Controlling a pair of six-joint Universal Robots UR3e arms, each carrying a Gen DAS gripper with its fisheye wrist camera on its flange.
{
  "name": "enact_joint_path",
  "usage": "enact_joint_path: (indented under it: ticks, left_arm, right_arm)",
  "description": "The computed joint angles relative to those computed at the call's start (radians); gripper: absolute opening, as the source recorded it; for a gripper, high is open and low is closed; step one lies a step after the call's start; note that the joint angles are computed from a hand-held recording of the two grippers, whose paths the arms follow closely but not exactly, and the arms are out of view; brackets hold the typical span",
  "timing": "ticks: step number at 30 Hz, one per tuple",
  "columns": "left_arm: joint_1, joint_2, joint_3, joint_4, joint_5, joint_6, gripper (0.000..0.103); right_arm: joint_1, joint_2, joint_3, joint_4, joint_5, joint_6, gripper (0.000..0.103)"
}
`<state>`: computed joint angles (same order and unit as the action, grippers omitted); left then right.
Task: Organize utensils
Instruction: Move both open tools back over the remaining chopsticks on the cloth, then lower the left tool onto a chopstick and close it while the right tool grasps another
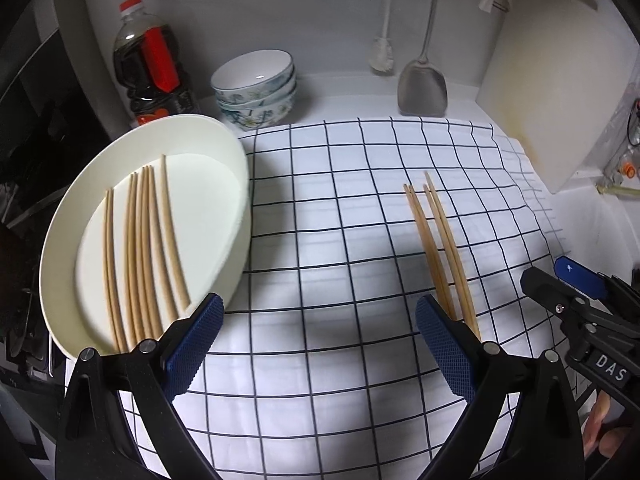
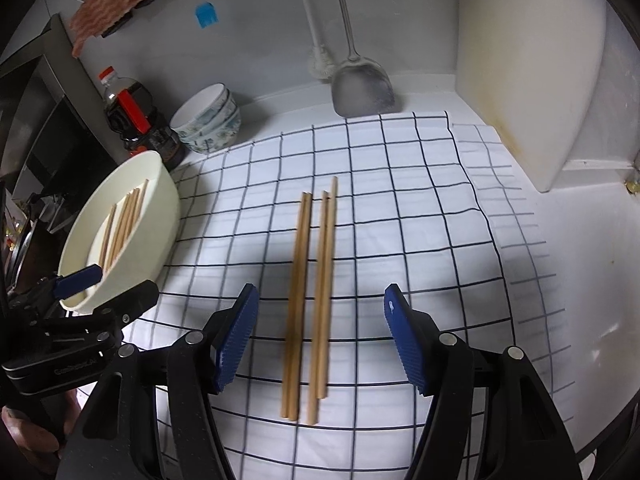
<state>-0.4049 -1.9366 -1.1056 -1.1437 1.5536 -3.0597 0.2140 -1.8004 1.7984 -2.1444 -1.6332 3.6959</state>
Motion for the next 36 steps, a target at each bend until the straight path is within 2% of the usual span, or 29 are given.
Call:
enact_joint_path:
  ticks: [11,36]
  left_arm:
    - [-0.040,-0.054,0.013,0.025,0.039,-0.020,0.095]
    - [-0.077,-0.181,0.056,0.045,0.076,-0.062,0.095]
  right_arm:
    - [-0.070,-0.023,0.120,-0.058,0.041,-0.052,0.063]
    - [-0.127,0.066,0.249,-0.233,0.044,-0.110,0.063]
